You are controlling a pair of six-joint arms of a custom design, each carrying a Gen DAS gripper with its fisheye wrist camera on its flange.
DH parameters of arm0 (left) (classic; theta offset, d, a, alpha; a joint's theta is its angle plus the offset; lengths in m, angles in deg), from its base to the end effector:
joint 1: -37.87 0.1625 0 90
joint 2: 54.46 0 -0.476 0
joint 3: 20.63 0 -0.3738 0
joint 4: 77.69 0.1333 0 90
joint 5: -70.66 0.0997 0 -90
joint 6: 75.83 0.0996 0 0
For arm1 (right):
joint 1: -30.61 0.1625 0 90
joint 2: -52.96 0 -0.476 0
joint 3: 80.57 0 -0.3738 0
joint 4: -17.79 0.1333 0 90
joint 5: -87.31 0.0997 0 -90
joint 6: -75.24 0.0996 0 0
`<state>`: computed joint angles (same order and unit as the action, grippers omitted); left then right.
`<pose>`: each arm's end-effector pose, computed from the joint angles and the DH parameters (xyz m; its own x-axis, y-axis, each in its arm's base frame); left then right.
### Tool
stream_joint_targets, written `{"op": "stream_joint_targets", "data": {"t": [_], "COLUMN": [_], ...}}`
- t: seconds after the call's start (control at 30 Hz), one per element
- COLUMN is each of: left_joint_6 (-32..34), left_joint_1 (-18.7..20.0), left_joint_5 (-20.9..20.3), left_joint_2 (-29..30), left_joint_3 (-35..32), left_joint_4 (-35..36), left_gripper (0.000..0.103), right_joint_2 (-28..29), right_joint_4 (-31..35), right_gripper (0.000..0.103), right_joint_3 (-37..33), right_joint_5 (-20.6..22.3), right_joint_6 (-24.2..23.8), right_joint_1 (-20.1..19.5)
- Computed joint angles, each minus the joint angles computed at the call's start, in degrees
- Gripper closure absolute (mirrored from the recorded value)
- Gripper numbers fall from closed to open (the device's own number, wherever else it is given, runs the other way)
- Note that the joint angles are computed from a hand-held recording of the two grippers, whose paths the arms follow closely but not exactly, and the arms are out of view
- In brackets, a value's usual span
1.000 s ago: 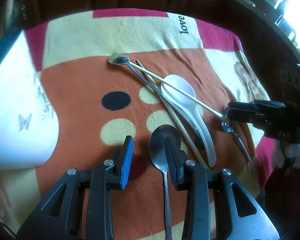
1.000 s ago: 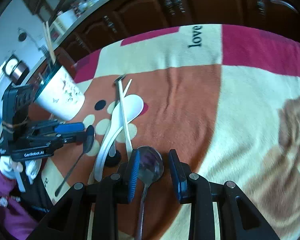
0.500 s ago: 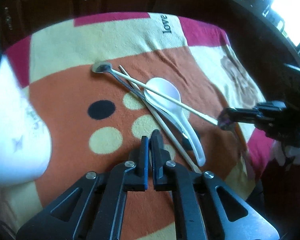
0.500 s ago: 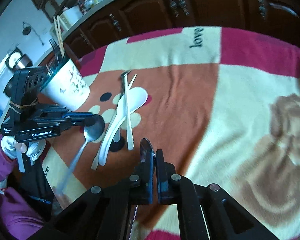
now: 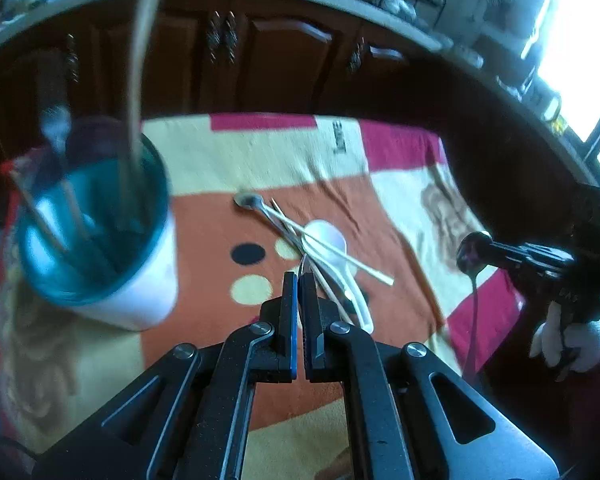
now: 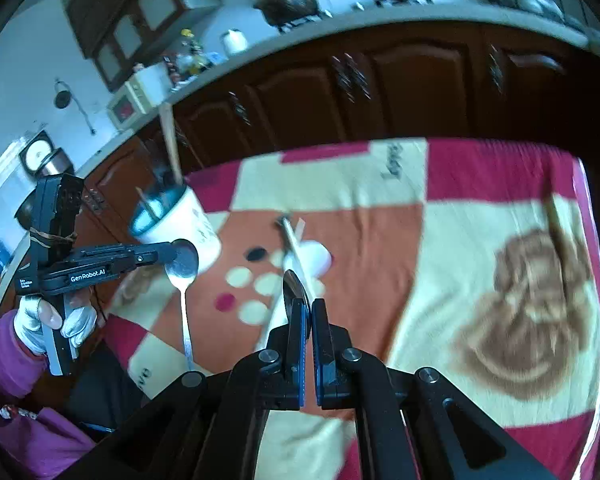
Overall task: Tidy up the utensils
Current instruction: 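Carry both silver spoons over the white cup and drop them in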
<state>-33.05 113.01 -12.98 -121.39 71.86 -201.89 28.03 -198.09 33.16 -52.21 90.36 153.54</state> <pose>-0.0239 -0.6529 0.3563 -0.5360 0.8243 -0.1824 0.8414 0.5392 -0.0359 0.3516 -0.4371 -0.0021 -0.8798 0.2056 0.4286 -0.2115 0.6381 -0.7403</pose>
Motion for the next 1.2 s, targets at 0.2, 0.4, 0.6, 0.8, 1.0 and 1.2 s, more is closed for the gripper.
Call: {"op": "stream_joint_targets", "data": {"t": [0.2, 0.4, 0.6, 0.8, 1.0, 1.2], "left_joint_6": [-1.24, -3.31, -2.83, -1.59, 1.81, 7.14], "left_joint_1": [-0.02, 0.22, 0.12, 0.65, 0.97, 1.66], "left_joint_5": [-3.36, -3.77, -0.82, 1.37, 2.87, 3.77], "left_joint_2": [-1.15, 0.07, 2.43, 6.01, 9.18, 10.62], "left_joint_3": [-6.30, -13.73, -16.57, -18.02, -18.39, -15.93], "left_joint_4": [2.42, -0.09, -11.69, -22.09, -31.36, -37.76], "left_gripper": [0.103, 0.103, 0.102, 0.103, 0.102, 0.103], "right_joint_2": [0.78, 3.71, 10.81, 18.04, 23.75, 26.39], "right_joint_4": [3.55, 6.80, 12.22, 16.19, 20.62, 22.45], "right_gripper": [0.100, 0.100, 0.100, 0.100, 0.100, 0.100], "right_joint_3": [-8.86, -20.90, -39.33, -55.29, -66.93, -69.99], "right_joint_5": [0.79, 2.37, 2.00, 1.90, 1.27, 1.21], "right_joint_6": [-7.24, -13.82, -21.96, -28.95, -32.34, -32.20], "right_joint_1": [1.59, 1.94, 2.02, 1.18, -0.17, -1.49]}}
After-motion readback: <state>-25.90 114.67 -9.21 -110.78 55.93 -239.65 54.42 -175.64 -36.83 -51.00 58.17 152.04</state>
